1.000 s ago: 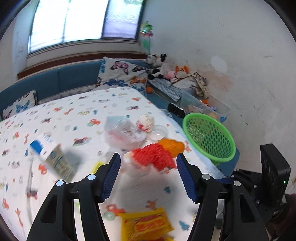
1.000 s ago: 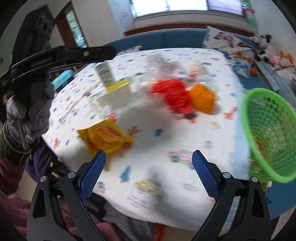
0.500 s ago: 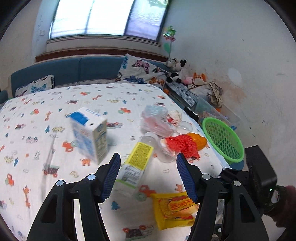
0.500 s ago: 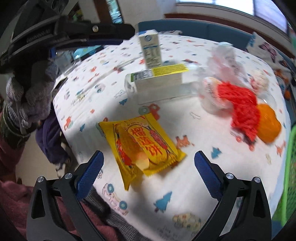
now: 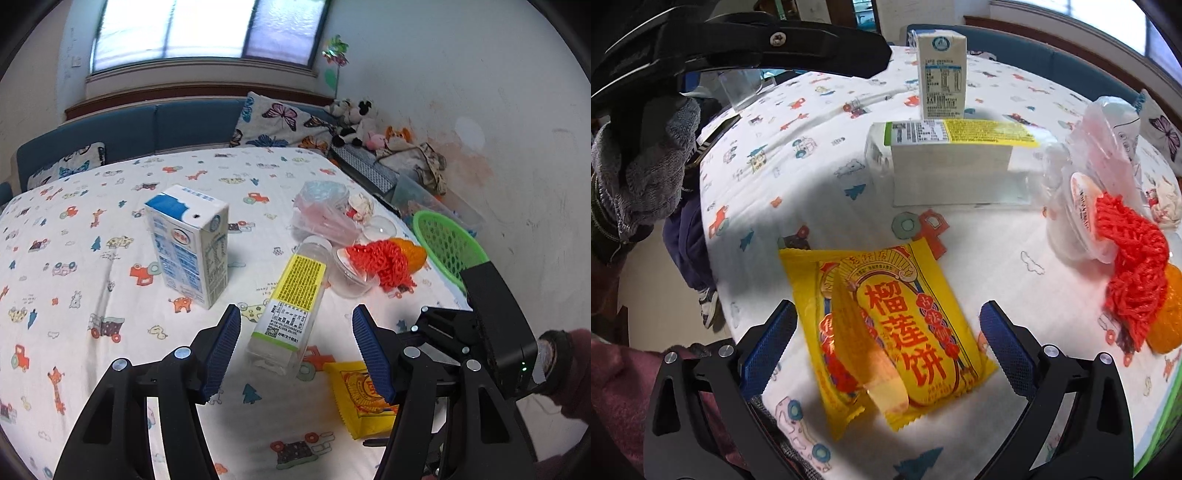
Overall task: Collect trash
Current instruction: 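Move both tools back over the table toward the yellow wrapper and bottle, then grasp the yellow wrapper with the right tool while the left tool grasps the clear bottle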
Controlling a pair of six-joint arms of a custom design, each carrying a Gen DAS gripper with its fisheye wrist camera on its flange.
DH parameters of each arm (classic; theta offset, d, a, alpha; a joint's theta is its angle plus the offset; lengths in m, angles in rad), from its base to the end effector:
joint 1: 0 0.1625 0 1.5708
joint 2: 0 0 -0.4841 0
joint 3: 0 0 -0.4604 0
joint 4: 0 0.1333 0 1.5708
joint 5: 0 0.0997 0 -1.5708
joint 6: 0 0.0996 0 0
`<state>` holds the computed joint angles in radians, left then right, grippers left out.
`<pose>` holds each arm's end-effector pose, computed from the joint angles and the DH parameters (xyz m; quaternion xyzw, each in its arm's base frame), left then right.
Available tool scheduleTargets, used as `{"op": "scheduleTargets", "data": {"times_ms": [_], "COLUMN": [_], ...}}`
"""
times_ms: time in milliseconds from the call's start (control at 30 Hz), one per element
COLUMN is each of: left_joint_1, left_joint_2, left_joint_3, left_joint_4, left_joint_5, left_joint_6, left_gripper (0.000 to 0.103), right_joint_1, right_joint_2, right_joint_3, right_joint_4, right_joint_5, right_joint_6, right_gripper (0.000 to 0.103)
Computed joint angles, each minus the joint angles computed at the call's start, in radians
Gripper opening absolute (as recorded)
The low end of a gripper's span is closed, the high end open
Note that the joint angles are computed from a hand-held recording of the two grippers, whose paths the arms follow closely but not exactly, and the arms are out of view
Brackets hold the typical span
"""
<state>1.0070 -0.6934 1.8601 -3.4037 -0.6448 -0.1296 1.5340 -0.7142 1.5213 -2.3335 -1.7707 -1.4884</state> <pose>-0.1774 -0.6790 0.0631 0.0395 0.8571 -0.4186 0.2976 0.0848 -0.7831 0.0451 0.6619 -0.7426 -0.0849 0.0569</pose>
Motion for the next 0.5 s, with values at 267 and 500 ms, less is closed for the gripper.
{"op": "scheduleTargets", "data": {"times_ms": [267, 500], "left_joint_1": [0.027, 0.051], "left_joint_2": [0.019, 0.048], "left_joint_3": [-0.057, -0.128], "left_joint_4": [0.085, 0.176], "left_joint_5": [-0.032, -0.041], "left_joint_6": [0.013, 0.027], "left_gripper": [0.061, 0.061], "right_joint_1": [-0.003, -0.016], "right_joint_2": [-0.012, -0.031], "right_joint_3": [0.031, 0.026], "right_joint_4": [-0.084, -0.048], "right_joint_5": [-0.005, 0.014], "right_joint_6": [-0.045, -0.006], "right_gripper": [0.077, 0.063]}}
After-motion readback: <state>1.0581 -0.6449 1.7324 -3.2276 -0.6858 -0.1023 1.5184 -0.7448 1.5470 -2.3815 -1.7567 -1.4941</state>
